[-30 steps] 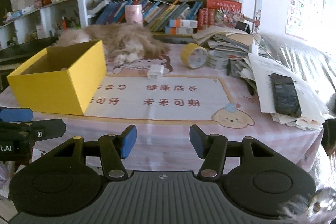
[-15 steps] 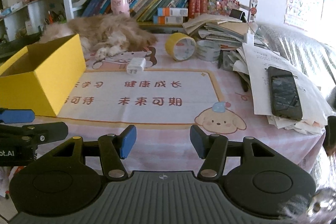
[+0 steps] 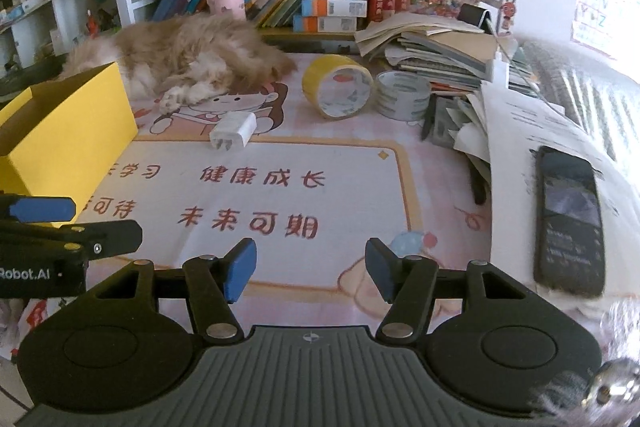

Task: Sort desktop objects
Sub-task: 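Grasp the white charger with the left tool while the right tool approaches the yellow tape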

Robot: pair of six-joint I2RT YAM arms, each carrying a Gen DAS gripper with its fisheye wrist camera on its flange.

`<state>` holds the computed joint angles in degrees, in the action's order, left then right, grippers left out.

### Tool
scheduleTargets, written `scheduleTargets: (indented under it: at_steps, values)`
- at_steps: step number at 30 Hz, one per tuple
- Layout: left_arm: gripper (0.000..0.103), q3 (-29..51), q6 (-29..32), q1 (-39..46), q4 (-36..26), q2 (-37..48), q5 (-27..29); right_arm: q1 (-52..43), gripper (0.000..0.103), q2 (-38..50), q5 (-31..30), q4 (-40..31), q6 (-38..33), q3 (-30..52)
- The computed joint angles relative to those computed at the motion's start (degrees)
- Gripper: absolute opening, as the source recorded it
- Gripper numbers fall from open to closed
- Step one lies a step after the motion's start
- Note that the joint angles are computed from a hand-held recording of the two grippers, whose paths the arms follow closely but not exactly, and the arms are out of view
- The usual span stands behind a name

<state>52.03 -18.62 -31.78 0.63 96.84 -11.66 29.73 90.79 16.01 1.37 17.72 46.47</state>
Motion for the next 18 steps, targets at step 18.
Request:
scheduleTargets:
  at_steps: [18]
  values:
    - [0.084, 22.7, -5.2, -0.7, -6.8, 19.0, -6.8, -15.3, 0.069, 14.6, -15.8, 2.7, -11.0, 14.6]
